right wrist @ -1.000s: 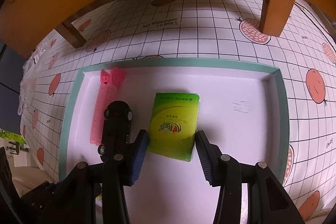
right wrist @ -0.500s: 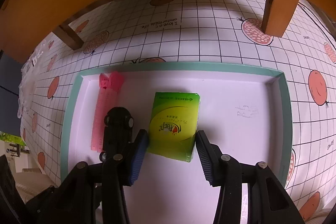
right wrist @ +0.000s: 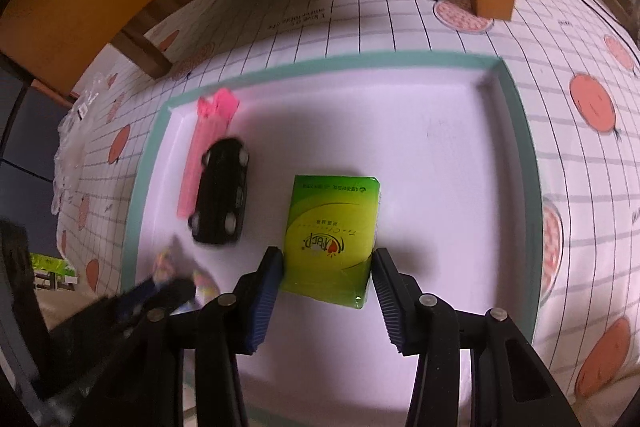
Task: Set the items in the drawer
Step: 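Lift the braided hair tie with the left gripper while the right lifts the tissue packet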
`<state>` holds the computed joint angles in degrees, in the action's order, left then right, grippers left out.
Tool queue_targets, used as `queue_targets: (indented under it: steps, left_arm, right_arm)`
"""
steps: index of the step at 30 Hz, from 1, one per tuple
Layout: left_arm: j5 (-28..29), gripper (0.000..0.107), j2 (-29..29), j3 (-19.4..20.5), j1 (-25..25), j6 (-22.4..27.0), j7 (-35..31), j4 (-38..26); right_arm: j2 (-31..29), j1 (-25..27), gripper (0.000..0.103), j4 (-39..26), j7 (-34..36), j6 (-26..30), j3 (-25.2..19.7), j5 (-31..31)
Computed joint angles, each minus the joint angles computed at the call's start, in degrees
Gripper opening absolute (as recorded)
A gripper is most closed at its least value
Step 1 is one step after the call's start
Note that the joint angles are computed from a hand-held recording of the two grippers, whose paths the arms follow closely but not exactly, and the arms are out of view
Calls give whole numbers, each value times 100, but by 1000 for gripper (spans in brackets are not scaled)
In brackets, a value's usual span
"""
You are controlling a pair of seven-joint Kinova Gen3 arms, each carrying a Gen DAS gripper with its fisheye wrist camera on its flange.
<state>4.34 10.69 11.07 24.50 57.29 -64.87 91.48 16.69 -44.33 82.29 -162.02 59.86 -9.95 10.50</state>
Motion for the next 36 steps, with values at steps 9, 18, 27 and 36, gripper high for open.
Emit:
queue_targets:
  steps: [9,18,27,36]
  left_arm:
    - [36,24,30,32,35,-80,-92,-17]
    - [351,23,-308,31,-113,-485,-346,209]
    - [464,23,-942,50,-254,-764,-614,110]
    - [507,23,-1088,45,-379,-835,-872,-13]
  right_arm:
    - [-176,-216,49,163,-315,55,-102,55]
    - [-341,-238,49,343,-654,16,-168,116]
    - [-741,-326,33,247,-1173,100,-272,767]
    - [-712,-338,29,-234,-1070,626,-313,1182]
